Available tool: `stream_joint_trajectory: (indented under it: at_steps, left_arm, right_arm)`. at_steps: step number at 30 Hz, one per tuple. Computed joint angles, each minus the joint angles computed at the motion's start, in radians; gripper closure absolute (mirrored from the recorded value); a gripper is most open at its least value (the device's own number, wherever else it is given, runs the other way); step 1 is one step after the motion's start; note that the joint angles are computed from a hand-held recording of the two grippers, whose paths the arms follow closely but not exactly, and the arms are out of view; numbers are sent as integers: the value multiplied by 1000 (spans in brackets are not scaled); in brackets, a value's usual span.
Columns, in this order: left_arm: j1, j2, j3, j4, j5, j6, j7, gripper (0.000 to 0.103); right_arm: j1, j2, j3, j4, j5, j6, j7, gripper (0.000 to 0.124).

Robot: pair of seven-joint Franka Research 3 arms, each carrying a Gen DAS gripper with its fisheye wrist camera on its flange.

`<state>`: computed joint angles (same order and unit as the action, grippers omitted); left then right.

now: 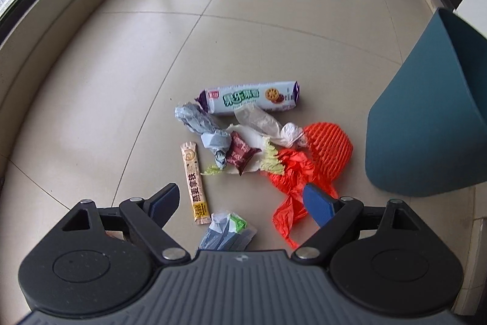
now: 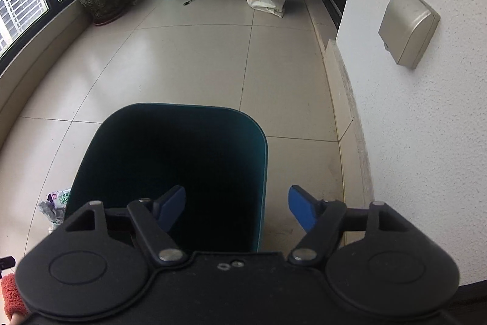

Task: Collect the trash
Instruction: 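Grasp the grey-and-white plastic wrapper with the left gripper while the right gripper grips the bin rim, then carry the wrapper over the teal bin with the left gripper and lower it inside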

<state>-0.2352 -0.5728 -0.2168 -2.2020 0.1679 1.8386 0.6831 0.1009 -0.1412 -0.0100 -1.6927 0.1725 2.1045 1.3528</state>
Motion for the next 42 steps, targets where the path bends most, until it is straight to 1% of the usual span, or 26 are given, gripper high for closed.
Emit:
stream_joint_trajectory:
  at_steps: [1, 2, 4, 8, 11, 12, 14, 16, 17, 19, 25, 27, 28, 29, 31, 32, 34, 35, 38, 42]
  left_arm:
    - [-9, -1, 11, -36, -18, 9, 14, 14]
    - [-11, -1, 18, -67, -34, 13, 15, 14]
    - [-13, 0, 30, -123, -66, 25, 13, 14]
    - [-16, 8, 37, -215, -99, 63, 19, 14]
    - [-27, 22, 45, -255, -137, 80, 36, 14]
    - [-30, 24, 46, -263, -146, 86, 43, 14]
    - [-36, 36, 41, -267, -150, 84, 63, 14]
    - [-39, 43, 33, -272, -146, 82, 71, 14]
    - [-38, 50, 31, -274, -143, 81, 72, 14]
    - [-38, 48, 35, -293, -155, 94, 71, 14]
    - [-31, 69, 42, -345, -165, 151, 81, 16]
    - [-27, 82, 41, -352, -166, 155, 75, 28]
    - [-26, 92, 43, -353, -170, 152, 76, 46]
    - [-25, 99, 44, -353, -174, 147, 77, 59]
    - [-22, 100, 43, -358, -174, 153, 75, 61]
    - [-20, 93, 38, -362, -163, 160, 71, 69]
    - [-15, 90, 32, -359, -144, 155, 59, 74]
    - [-12, 89, 30, -355, -137, 149, 51, 80]
    - [-5, 91, 23, -342, -114, 138, 22, 85]
    - [0, 107, 22, -271, -97, 94, -3, 87]
  right_arm:
    - [1, 5, 1, -2, 0, -7, 1, 51]
    - [3, 13, 3, 1, -4, -25, -1, 55]
    - [5, 28, 6, 3, -20, -30, -2, 62]
    - [4, 62, 5, 28, -40, -57, 48, 63]
    - [7, 82, 8, 36, -75, -54, 74, 63]
    - [9, 88, 10, 35, -93, -51, 84, 66]
    - [14, 94, 14, 28, -129, -41, 104, 87]
    - [17, 99, 13, 25, -138, -38, 118, 96]
    - [18, 98, 13, 21, -142, -37, 127, 106]
    - [20, 99, 12, 17, -143, -42, 131, 117]
    - [21, 96, 9, -2, -140, -13, 122, 118]
    - [19, 96, 6, -1, -131, -12, 119, 119]
    - [18, 97, 6, 0, -128, -11, 120, 119]
    - [16, 100, 3, 3, -125, -9, 117, 119]
    - [14, 99, 3, 3, -121, -6, 117, 119]
    - [13, 97, 2, 1, -117, -4, 117, 119]
    - [12, 91, 2, -8, -111, 3, 112, 119]
    - [13, 88, 3, -13, -114, 9, 107, 119]
    - [10, 80, 2, -24, -108, 21, 92, 119]
    - [6, 63, 0, -41, -95, 33, 85, 119]
